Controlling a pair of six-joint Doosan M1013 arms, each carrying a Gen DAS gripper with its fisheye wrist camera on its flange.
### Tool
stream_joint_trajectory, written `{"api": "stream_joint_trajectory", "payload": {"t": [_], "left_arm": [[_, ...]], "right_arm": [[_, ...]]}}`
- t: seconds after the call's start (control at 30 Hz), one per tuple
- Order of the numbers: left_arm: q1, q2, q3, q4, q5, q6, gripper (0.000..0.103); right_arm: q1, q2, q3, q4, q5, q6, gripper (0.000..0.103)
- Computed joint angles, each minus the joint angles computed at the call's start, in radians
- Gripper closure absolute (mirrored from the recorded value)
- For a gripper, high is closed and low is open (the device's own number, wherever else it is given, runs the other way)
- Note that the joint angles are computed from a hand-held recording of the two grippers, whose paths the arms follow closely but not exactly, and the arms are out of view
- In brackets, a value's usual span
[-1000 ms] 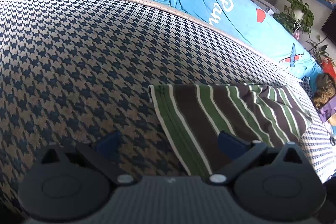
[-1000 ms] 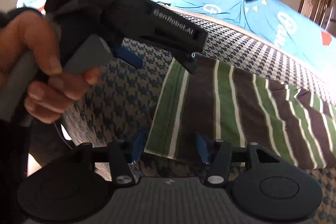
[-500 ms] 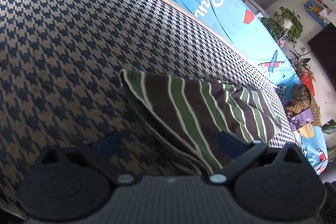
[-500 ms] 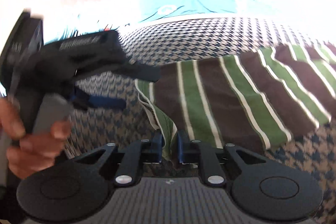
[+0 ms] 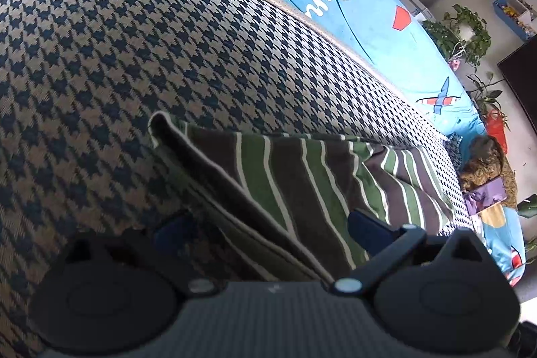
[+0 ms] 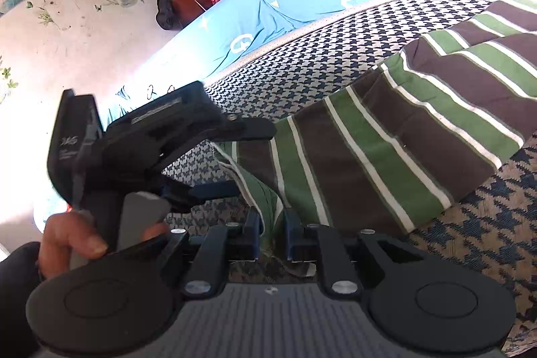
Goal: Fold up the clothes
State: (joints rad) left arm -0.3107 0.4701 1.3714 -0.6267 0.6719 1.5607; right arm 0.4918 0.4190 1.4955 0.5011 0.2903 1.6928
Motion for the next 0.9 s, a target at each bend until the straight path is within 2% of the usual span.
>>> {"api": "stream_joint_trajectory", "payload": {"t": [0.03, 0.1, 0.13, 0.17, 0.23, 0.37, 0.47, 0.63, 0.7, 0.9], "left_arm": [[-0.004, 0.005, -0.010, 0.017, 0.000, -0.022, 0.006], [-0.008, 0.011, -0.022, 0.044, 0.002, -0.046, 0.018], [-0.006, 0.014, -0.025, 0.026, 0.008, -0.029, 0.025], [-0.005, 0.021, -0.035, 0.000, 0.023, -0.019, 0.038], [-0.004, 0.036, -0.054, -0.048, 0.054, 0.000, 0.038], [-0.026, 0.046, -0.079, 0.049, 0.051, -0.060, 0.041], [-0.032, 0.048, -0.085, 0.062, 0.050, -0.081, 0.042], [-0.027, 0.037, -0.071, 0.087, 0.051, -0.087, 0.043], [-0.027, 0.034, -0.067, 0.093, 0.053, -0.089, 0.043], [-0.028, 0.045, -0.087, 0.107, 0.072, -0.099, 0.043]], "right_arm": [[-0.001, -0.001, 0.001, 0.004, -0.002, -0.001, 0.088], [-0.002, -0.003, 0.004, 0.011, -0.006, -0.002, 0.088], [-0.001, -0.004, 0.004, -0.010, -0.007, 0.018, 0.088], [-0.001, -0.004, 0.004, -0.032, -0.007, 0.040, 0.088], [0.000, -0.005, 0.003, -0.076, -0.007, 0.084, 0.088], [-0.001, -0.007, 0.001, -0.121, 0.008, 0.124, 0.084], [0.003, -0.006, -0.004, -0.187, 0.020, 0.166, 0.078], [0.018, -0.010, 0.000, -0.271, -0.007, 0.170, 0.053], [0.025, -0.009, -0.003, -0.320, -0.010, 0.182, 0.047], [0.040, -0.003, -0.014, -0.405, 0.008, 0.174, 0.045]]}}
